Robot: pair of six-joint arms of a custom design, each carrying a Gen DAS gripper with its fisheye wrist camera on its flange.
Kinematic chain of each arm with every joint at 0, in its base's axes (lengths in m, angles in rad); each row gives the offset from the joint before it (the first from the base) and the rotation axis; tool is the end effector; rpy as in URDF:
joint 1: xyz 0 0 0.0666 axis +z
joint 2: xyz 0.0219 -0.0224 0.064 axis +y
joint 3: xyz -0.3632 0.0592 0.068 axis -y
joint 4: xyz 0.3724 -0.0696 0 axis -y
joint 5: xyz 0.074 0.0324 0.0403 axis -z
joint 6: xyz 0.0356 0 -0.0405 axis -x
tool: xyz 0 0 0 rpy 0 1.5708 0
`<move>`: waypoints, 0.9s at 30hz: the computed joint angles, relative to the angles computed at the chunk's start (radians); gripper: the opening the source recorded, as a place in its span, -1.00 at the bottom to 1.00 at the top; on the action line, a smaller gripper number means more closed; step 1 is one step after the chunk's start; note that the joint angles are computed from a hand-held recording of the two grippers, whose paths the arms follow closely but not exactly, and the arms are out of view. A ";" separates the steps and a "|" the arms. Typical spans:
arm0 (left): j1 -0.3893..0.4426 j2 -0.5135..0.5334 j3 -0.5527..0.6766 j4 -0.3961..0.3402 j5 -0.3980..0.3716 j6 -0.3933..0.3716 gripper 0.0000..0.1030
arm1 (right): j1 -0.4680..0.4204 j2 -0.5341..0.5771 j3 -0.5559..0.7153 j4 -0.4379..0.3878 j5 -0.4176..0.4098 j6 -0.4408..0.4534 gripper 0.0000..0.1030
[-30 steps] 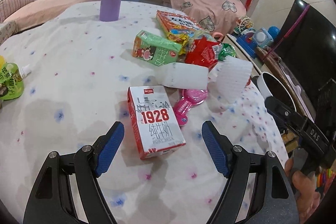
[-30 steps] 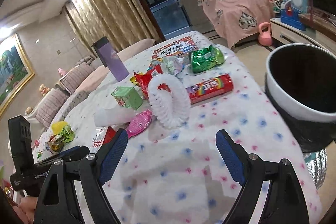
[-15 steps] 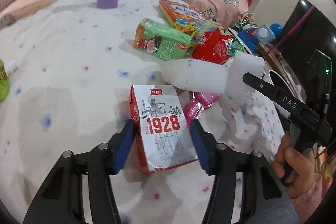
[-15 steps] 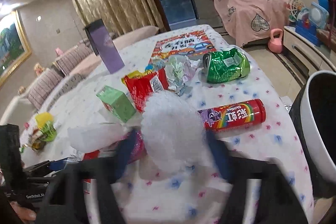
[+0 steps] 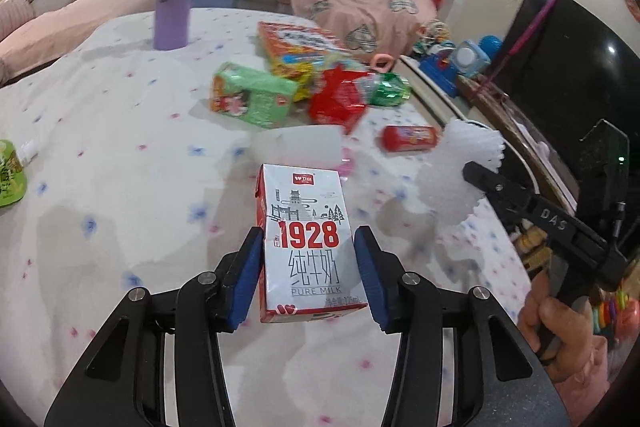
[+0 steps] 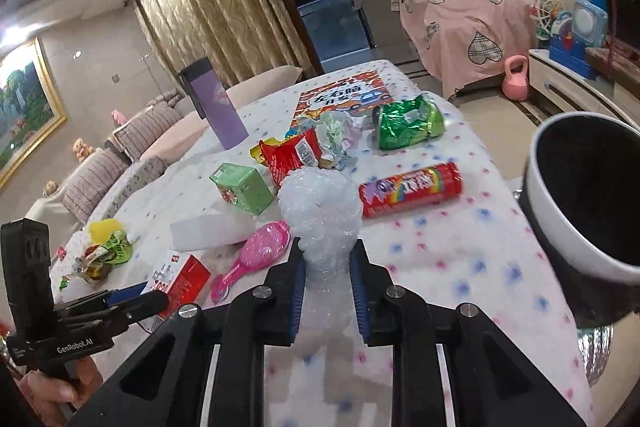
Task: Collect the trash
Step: 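Carry carton and foam net over the bin and open both tools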
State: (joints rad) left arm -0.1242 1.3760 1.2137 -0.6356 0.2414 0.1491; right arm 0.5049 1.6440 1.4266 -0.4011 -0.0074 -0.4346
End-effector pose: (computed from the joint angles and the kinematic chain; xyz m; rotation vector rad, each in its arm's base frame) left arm 0.4568 -0.0660 0.3621 0.0877 2.3768 -0.4171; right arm 0.4982 0.2752 0.3438 -0.0830 2.2393 0.5305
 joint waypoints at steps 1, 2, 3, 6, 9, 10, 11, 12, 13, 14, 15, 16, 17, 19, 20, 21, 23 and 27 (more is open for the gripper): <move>-0.008 -0.004 -0.001 0.002 0.001 -0.004 -0.12 | -0.001 -0.012 -0.014 0.004 0.002 -0.003 -0.59; -0.019 -0.007 -0.002 0.003 0.003 -0.009 -0.12 | -0.001 -0.025 -0.029 0.007 0.006 -0.007 -0.59; -0.031 -0.007 0.001 0.001 0.008 -0.012 -0.12 | -0.002 -0.038 -0.044 0.012 0.009 -0.012 -0.59; -0.065 0.001 0.016 0.000 0.018 -0.025 -0.12 | -0.008 -0.075 -0.087 0.020 0.022 -0.027 -0.59; -0.100 0.013 0.038 0.000 0.024 -0.034 -0.12 | -0.018 -0.117 -0.129 0.032 0.043 -0.037 -0.59; -0.110 0.019 0.048 -0.001 0.026 -0.036 -0.12 | -0.021 -0.128 -0.139 0.034 0.048 -0.040 -0.59; -0.119 0.023 0.054 -0.001 0.028 -0.038 -0.12 | -0.028 -0.142 -0.151 0.036 0.053 -0.045 -0.59; -0.128 0.028 0.062 0.000 0.029 -0.038 -0.12 | -0.034 -0.153 -0.161 0.038 0.055 -0.048 -0.59; -0.137 0.036 0.071 0.001 0.028 -0.039 -0.12 | -0.040 -0.166 -0.173 0.040 0.061 -0.049 -0.59; -0.148 0.046 0.085 0.000 0.026 -0.043 -0.12 | -0.048 -0.178 -0.183 0.042 0.067 -0.050 -0.59; -0.155 0.052 0.092 0.002 0.024 -0.044 -0.12 | -0.053 -0.187 -0.192 0.043 0.070 -0.051 -0.59; -0.166 0.063 0.105 0.001 0.022 -0.047 -0.12 | -0.060 -0.195 -0.199 0.044 0.072 -0.052 -0.59; -0.173 0.072 0.117 -0.001 0.021 -0.049 -0.12 | -0.069 -0.205 -0.207 0.045 0.077 -0.054 -0.59; -0.187 0.084 0.130 -0.002 0.020 -0.049 -0.12 | -0.083 -0.220 -0.223 0.050 0.080 -0.061 -0.59; -0.195 0.093 0.142 -0.004 0.019 -0.052 -0.12 | -0.087 -0.225 -0.227 0.051 0.082 -0.063 -0.59; -0.202 0.102 0.153 -0.005 0.016 -0.055 -0.12 | -0.095 -0.231 -0.232 0.050 0.086 -0.063 -0.59; -0.213 0.120 0.177 -0.010 0.018 -0.057 -0.12 | -0.111 -0.243 -0.243 0.053 0.086 -0.067 -0.59; -0.234 0.152 0.220 -0.014 0.019 -0.059 -0.12 | -0.137 -0.259 -0.256 0.056 0.090 -0.071 -0.59</move>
